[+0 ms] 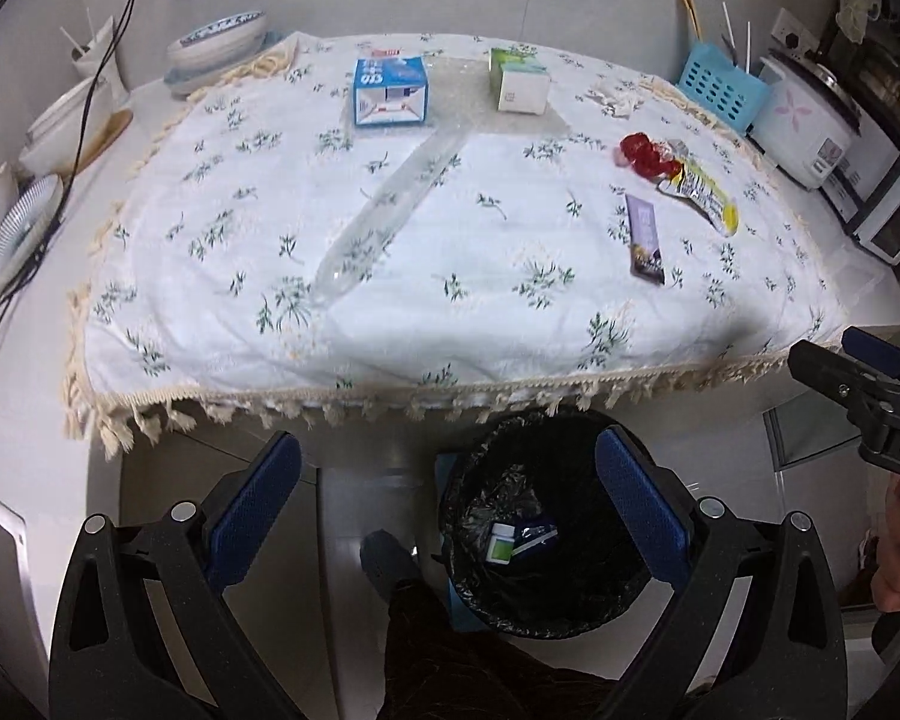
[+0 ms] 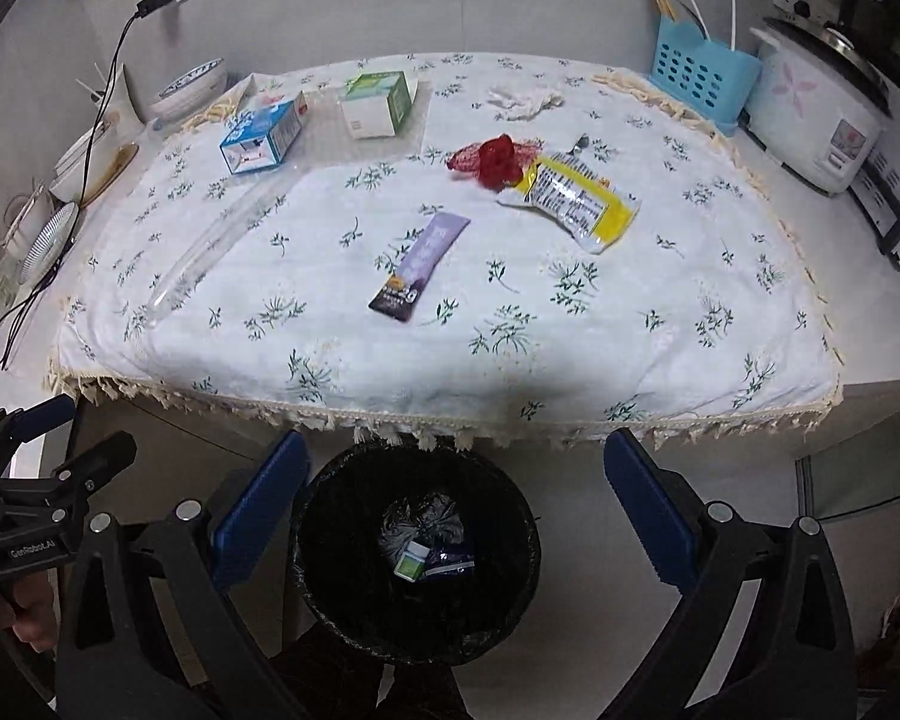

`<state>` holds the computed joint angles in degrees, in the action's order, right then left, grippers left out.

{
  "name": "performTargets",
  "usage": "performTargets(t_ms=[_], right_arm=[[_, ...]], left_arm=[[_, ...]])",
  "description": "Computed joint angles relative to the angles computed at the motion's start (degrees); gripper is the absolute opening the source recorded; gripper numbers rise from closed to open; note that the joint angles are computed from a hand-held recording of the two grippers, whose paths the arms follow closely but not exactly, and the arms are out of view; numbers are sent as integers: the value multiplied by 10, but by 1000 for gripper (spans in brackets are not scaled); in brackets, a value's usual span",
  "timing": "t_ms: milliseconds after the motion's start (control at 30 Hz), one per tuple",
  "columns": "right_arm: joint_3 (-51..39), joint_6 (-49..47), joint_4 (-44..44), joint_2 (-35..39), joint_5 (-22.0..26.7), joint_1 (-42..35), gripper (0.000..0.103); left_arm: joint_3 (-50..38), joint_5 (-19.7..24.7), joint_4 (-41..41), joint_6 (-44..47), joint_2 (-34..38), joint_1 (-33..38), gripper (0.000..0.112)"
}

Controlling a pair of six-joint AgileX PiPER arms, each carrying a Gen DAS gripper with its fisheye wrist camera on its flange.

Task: Collect trash
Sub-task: 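Raise both tools back up over the table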

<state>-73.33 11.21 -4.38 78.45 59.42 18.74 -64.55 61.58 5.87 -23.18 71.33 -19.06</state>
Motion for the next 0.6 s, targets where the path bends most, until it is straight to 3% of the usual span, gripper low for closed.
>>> performTargets(t_ms=[300,600], right_arm=[[-88,-16,16,26,26,-27,95],[-160,-21,21,75,42,-41,95]], left_arm=[[-99,40,-8,32,51,18,96],[-173,49,-26,73,104,55,96]])
